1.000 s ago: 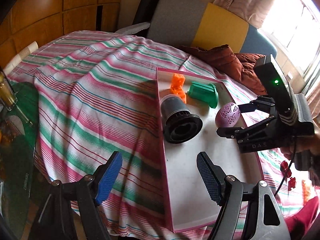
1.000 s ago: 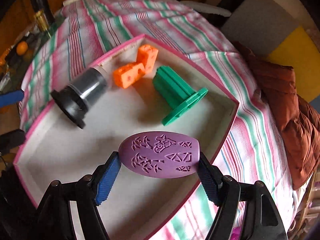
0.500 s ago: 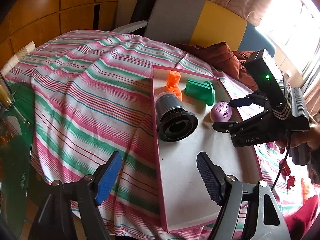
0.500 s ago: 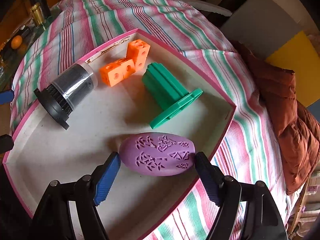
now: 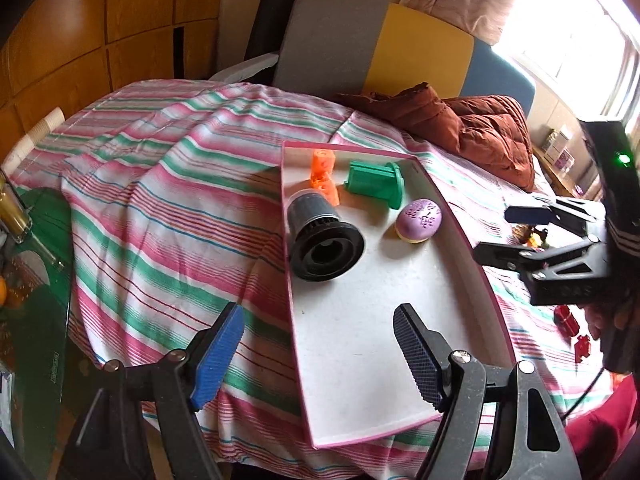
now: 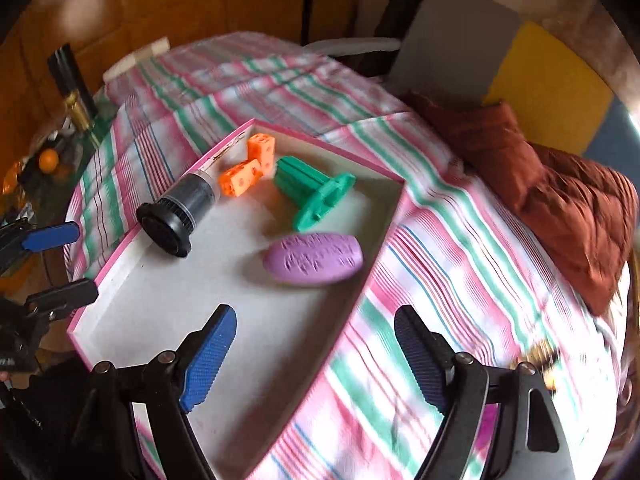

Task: Organize rigid objects
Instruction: 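Move both tools back toward the remaining toys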

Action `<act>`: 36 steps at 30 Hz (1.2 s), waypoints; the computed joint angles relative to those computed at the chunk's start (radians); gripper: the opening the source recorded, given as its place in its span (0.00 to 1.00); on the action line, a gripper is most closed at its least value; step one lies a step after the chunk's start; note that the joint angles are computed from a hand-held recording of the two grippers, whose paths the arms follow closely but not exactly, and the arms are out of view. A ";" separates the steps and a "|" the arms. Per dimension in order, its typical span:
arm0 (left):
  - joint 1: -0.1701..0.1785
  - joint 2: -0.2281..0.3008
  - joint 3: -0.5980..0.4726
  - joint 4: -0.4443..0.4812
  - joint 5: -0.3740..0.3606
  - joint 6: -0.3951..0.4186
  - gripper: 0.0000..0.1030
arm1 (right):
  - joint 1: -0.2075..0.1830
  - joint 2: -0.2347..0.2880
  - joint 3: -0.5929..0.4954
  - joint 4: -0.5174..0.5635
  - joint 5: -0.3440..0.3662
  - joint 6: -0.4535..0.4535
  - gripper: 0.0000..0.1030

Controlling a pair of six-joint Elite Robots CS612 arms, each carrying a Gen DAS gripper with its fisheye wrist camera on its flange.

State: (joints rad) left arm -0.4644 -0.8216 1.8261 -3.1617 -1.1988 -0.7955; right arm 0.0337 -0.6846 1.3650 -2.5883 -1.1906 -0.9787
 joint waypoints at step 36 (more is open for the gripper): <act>-0.056 0.054 -0.170 0.114 -0.114 0.218 0.78 | -0.240 0.067 -0.030 -0.366 -0.157 0.959 0.80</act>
State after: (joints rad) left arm -0.5205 -0.7679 1.6560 -3.0480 -1.3130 -0.5775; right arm -0.2061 -0.6172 1.3346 -2.9541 -1.3479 -0.0192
